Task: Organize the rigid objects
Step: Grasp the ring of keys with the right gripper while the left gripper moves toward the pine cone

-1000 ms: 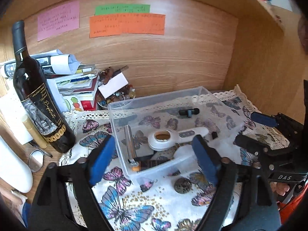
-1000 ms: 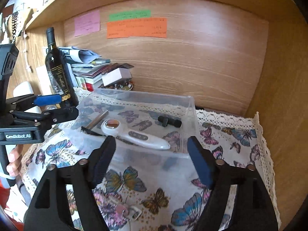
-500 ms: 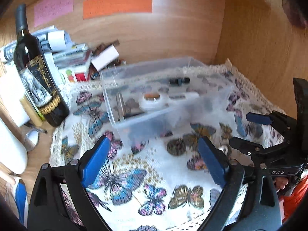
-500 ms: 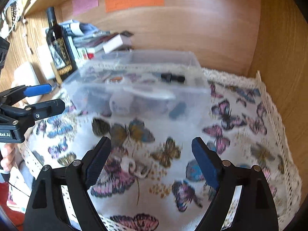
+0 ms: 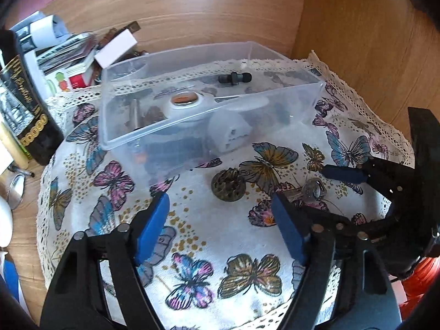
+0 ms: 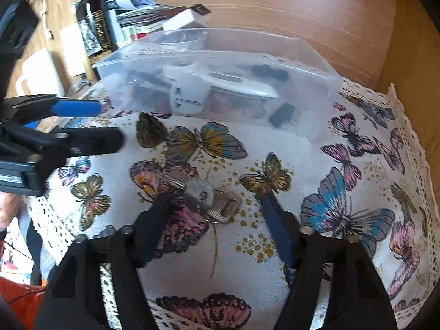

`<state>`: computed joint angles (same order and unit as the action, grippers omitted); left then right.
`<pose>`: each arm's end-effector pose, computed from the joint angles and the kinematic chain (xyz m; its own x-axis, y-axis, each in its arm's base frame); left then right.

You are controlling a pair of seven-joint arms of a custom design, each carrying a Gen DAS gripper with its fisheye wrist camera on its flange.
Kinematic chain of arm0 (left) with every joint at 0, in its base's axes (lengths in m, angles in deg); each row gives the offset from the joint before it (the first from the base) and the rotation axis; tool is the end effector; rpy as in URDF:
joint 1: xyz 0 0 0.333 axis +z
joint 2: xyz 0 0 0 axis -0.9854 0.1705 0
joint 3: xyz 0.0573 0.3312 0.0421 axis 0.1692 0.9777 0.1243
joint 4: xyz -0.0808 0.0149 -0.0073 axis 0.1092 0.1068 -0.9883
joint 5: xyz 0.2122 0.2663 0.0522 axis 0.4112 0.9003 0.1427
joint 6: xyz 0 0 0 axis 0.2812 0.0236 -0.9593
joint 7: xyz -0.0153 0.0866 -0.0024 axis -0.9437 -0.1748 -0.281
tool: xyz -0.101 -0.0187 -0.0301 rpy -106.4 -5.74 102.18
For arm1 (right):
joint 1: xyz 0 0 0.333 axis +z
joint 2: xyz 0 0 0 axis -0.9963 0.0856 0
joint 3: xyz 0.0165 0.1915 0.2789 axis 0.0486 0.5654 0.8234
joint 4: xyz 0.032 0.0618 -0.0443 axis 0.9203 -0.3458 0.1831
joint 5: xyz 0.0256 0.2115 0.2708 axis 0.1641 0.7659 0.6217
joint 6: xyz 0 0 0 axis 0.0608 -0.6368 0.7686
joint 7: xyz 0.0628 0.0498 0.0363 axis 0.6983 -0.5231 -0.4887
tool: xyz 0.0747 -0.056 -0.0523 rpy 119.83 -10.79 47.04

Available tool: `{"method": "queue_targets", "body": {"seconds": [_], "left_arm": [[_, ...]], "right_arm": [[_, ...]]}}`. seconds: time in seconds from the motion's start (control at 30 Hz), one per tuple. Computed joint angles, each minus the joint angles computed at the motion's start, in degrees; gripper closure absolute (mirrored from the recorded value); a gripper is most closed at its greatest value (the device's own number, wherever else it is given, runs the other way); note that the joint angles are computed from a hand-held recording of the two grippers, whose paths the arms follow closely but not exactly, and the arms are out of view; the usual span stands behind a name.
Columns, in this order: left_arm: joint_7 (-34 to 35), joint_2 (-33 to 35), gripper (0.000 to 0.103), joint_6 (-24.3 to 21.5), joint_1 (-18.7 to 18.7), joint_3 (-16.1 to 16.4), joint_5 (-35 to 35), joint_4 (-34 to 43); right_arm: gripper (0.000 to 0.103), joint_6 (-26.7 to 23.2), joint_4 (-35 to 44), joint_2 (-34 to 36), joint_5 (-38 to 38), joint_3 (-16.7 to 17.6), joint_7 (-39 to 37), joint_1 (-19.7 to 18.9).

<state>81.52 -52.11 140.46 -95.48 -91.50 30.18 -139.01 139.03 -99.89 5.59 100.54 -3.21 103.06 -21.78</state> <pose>0.5368 -0.2483 0.2880 -0.4348 -0.8954 0.0962 -0.7220 0.2828 -0.6315 0.4792 0.3768 0.2564 0.2853 -0.9584 -0.0015 -0.7259 -0.2151 -0.6533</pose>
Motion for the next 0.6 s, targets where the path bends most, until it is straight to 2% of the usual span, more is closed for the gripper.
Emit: {"method": "queue_targets", "body": {"seconds": [0.13,0.23,0.27,0.33,0.4,0.6], "left_arm": [[-0.07,1.97,0.042,-3.70,3.64,-4.47,1.74,3.23],[-0.21,3.75,0.052,-6.57,6.93,-8.50,2.47,5.54],[-0.15,4.30,0.055,-7.30,7.74,-9.51,2.57,6.15],[0.12,5.15,0.066,-8.35,8.58,-10.55,2.67,7.13],[-0.02,5.34,0.073,-7.87,7.44,-9.33,2.60,7.34],[-0.85,4.12,0.074,-3.38,6.10,-7.01,2.82,4.93]], "right_arm": [[0.058,0.45,-0.14,-0.04,0.86,0.11,0.71,-0.26],[0.074,0.83,-0.31,0.32,1.97,-1.24,0.93,1.09],[0.077,1.32,-0.55,0.03,1.98,-0.47,0.83,0.43],[0.077,2.07,-0.55,-0.29,2.14,1.10,0.52,-0.92],[0.077,2.24,-0.28,-0.25,2.79,1.60,0.03,-1.25],[0.077,3.35,-0.86,-0.80,5.29,2.49,-1.08,-1.54]]}}
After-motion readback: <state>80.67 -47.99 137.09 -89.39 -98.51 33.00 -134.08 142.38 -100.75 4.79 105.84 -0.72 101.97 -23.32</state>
